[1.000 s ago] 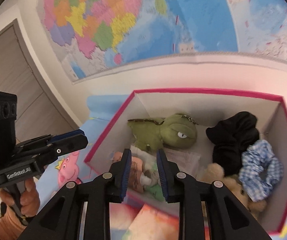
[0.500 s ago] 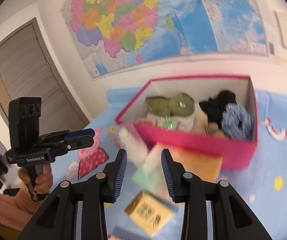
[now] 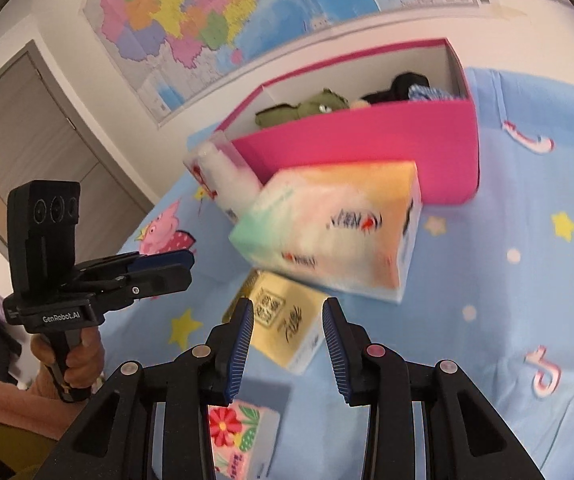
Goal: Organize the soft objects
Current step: 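Withdraw the left gripper from the box, then move the left gripper to the yellow tissue pack beside the tissue box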
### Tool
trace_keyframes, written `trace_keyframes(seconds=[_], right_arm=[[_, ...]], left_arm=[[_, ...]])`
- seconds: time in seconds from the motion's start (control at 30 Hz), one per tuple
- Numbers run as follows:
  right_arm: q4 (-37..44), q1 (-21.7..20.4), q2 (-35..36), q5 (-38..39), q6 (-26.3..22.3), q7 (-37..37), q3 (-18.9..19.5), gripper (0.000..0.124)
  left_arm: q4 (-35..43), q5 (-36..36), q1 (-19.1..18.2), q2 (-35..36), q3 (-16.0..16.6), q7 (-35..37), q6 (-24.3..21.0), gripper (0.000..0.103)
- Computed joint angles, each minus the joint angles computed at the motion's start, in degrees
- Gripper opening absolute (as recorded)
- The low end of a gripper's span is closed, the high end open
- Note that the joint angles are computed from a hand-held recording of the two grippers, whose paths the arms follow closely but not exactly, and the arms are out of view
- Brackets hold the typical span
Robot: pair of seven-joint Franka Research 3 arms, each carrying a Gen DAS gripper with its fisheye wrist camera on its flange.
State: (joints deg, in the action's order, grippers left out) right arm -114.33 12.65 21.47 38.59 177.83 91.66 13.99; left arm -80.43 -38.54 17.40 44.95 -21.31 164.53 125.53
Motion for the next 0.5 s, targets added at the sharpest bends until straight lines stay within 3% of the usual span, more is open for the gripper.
trace_keyframes(seconds=[0.33,0.5], right_arm=[[-0.32,-3.77,0.95,5.97,0.31,-4.56,4.91,0.036],[0.59,-3.71,1.90,7.93,0.02,-5.80,5.13,0.036]], left_arm=[[-1.26,2.25,-1.36,-0.02,0.69,-1.75,-0.04,0.040],[-0.91,3.48,-2.02,0.49,0.62,-3.10,-0.47,0.040]])
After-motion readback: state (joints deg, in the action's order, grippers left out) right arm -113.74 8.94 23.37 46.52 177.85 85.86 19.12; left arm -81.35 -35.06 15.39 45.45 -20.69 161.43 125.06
